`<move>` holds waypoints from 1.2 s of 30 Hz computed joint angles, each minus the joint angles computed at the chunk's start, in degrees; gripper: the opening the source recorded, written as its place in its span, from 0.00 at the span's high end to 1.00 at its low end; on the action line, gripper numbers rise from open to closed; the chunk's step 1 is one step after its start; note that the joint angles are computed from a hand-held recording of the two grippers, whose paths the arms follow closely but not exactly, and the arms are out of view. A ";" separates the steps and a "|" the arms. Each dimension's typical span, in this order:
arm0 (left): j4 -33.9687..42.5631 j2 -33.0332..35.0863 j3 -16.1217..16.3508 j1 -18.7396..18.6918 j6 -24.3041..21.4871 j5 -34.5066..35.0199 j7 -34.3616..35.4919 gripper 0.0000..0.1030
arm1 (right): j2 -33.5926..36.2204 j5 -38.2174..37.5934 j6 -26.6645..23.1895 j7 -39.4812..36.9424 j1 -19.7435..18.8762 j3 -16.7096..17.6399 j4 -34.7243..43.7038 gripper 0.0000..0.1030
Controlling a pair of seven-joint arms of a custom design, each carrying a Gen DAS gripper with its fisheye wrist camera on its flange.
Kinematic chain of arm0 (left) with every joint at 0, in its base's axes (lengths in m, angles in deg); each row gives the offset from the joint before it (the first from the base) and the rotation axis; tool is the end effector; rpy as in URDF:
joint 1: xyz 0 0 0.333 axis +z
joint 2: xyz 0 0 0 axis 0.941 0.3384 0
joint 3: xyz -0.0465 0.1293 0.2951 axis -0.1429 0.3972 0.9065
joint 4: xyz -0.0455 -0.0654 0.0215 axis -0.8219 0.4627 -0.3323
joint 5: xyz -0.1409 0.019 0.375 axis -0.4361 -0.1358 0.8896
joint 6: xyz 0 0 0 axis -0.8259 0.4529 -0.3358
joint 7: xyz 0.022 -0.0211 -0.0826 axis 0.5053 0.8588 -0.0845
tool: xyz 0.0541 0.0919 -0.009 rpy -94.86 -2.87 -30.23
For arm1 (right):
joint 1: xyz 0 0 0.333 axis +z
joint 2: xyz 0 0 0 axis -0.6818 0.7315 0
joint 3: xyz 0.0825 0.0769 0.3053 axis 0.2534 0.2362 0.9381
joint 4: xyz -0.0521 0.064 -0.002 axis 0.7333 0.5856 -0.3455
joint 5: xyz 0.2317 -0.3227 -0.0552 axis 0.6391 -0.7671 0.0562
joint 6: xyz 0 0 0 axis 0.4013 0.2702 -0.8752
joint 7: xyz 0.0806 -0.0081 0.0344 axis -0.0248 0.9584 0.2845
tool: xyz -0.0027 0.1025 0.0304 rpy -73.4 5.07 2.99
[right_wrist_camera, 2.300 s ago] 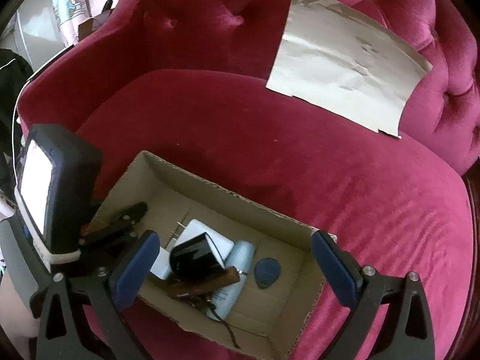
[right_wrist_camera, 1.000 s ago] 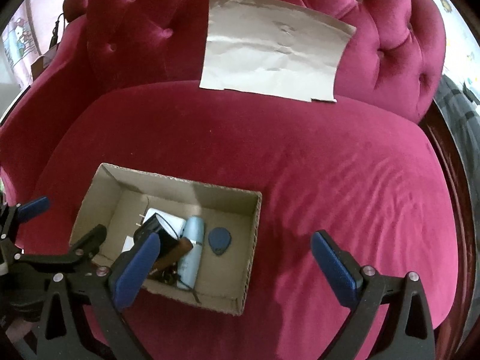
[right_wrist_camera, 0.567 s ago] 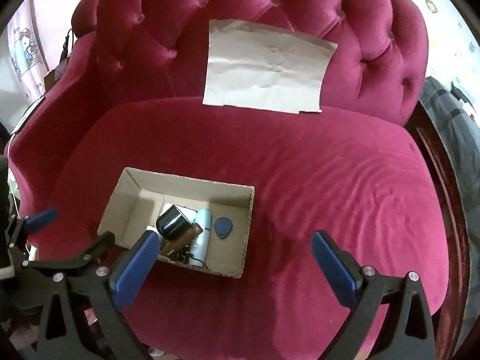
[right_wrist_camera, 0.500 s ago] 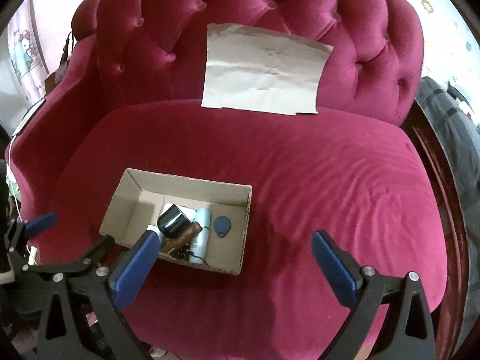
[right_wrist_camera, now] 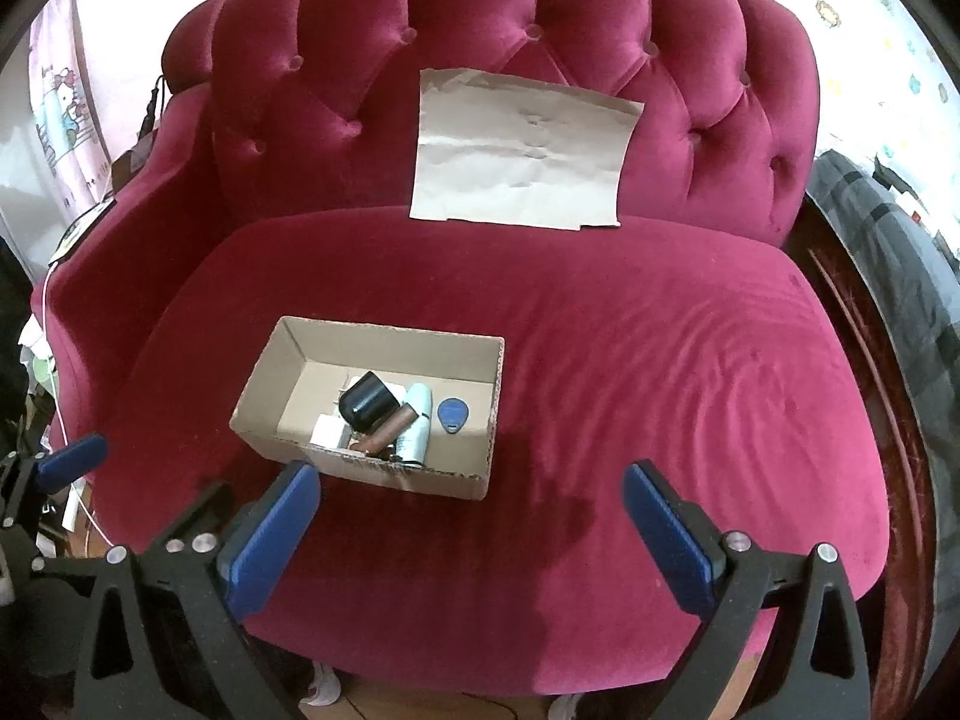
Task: Organize rigid objects
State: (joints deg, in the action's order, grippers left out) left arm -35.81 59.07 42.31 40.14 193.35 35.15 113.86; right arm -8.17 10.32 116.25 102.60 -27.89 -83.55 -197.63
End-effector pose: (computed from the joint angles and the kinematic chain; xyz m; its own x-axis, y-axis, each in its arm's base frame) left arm 0.6288 -0.4523 0.4749 -0.0447 -0.9954 -0.0843 -0.8179 0.0849 -0.5690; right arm 0.6216 0.2169 0.4616 0.0120 -0.9998 -0.0164 -0.7543 0.0017 -0.6566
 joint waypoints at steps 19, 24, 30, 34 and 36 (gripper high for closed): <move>-3.20 -2.85 -0.62 -0.57 1.81 2.15 -1.07 0.00 | -5.05 -6.40 -2.04 6.25 0.98 -0.17 -3.81 0.00; -3.68 -3.12 -0.13 -1.03 3.04 3.78 -2.15 0.00 | -5.69 -11.48 -0.53 10.07 1.05 -0.77 -4.43 0.00; -4.07 -3.25 0.12 -1.18 3.73 4.62 -2.86 0.00 | -5.83 -11.69 -0.45 9.82 0.58 -0.50 -4.64 0.00; -4.23 -3.33 0.35 -1.51 3.61 5.73 -3.30 0.00 | -5.94 -13.43 0.21 11.22 0.64 -0.66 -4.91 0.00; -4.45 -3.47 0.23 -1.36 3.91 5.70 -3.44 0.00 | -6.10 -14.36 0.12 12.05 0.72 -0.70 -5.06 0.00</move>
